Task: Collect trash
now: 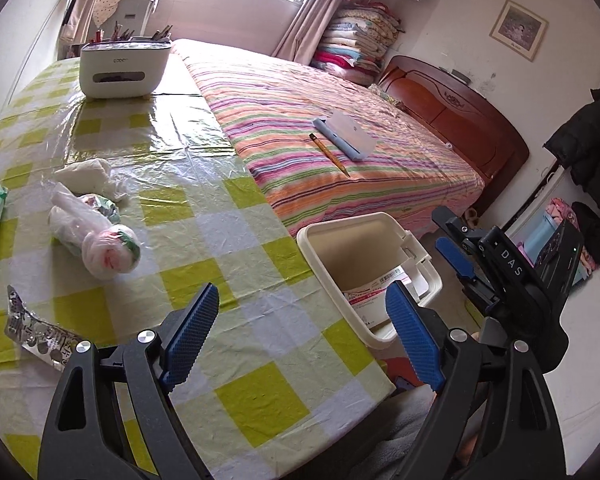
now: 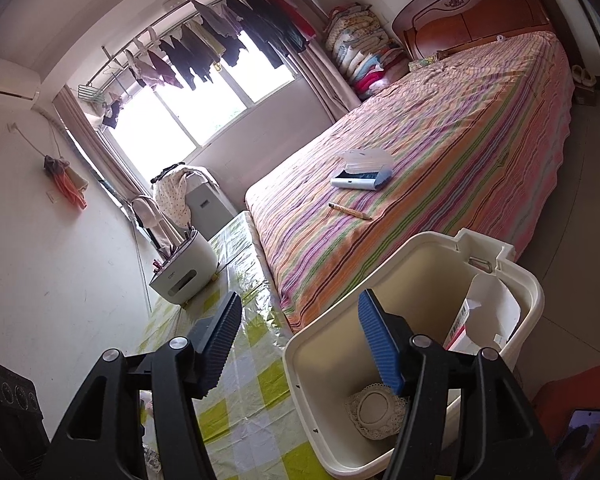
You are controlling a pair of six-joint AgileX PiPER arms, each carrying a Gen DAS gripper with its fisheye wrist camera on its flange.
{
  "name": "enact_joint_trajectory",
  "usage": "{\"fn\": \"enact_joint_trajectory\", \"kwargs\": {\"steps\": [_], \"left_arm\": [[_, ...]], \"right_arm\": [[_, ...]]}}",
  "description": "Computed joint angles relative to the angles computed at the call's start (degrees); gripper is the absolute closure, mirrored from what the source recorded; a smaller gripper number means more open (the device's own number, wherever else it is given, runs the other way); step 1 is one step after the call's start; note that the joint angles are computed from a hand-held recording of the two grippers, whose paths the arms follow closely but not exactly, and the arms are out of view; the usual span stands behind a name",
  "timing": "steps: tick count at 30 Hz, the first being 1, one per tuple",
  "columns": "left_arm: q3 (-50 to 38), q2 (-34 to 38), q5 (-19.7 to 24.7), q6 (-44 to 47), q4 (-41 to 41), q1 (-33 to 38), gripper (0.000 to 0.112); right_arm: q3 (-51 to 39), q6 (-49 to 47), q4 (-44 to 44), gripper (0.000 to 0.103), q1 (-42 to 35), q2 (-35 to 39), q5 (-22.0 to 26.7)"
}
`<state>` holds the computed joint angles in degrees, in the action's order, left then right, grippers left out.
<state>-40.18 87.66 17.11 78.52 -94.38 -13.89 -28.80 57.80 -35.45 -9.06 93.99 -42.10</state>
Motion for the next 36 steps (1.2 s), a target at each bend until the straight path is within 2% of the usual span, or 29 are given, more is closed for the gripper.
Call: {"fn": "enact_joint_trajectory", "kwargs": {"steps": [6, 11, 14, 22, 36], "left_arm": [[5.6, -3.5, 7.7, -0.6, 3.6, 15.6, 0.027], [6.2, -1.6, 14.7, -6.0, 10.1, 28.4, 0.027], [6.0, -0.2, 17.9, -8.3, 13.5, 33.9, 0.027], [7.0, 1.2, 18.2, -7.5, 16.4, 39.0, 0.027], [10.0, -1.1, 14.2, -3.4, 14.6, 39.2, 0.027]], "right_arm": [[-2.5, -2.4, 2.7, 0.044, 8.2, 0.2, 5.0], [-4.7, -6.9, 7.7, 0.044, 16.0, 0.7, 9.3], [-6.0, -9.9, 10.7, 0.044, 20.0, 1.4, 11.2], [-10.6, -11.6, 12.7, 0.044, 26.5, 4.0, 16.0], [-12.5, -13.3, 15.0, 0.043, 29.9, 5.5, 18.3]]}}
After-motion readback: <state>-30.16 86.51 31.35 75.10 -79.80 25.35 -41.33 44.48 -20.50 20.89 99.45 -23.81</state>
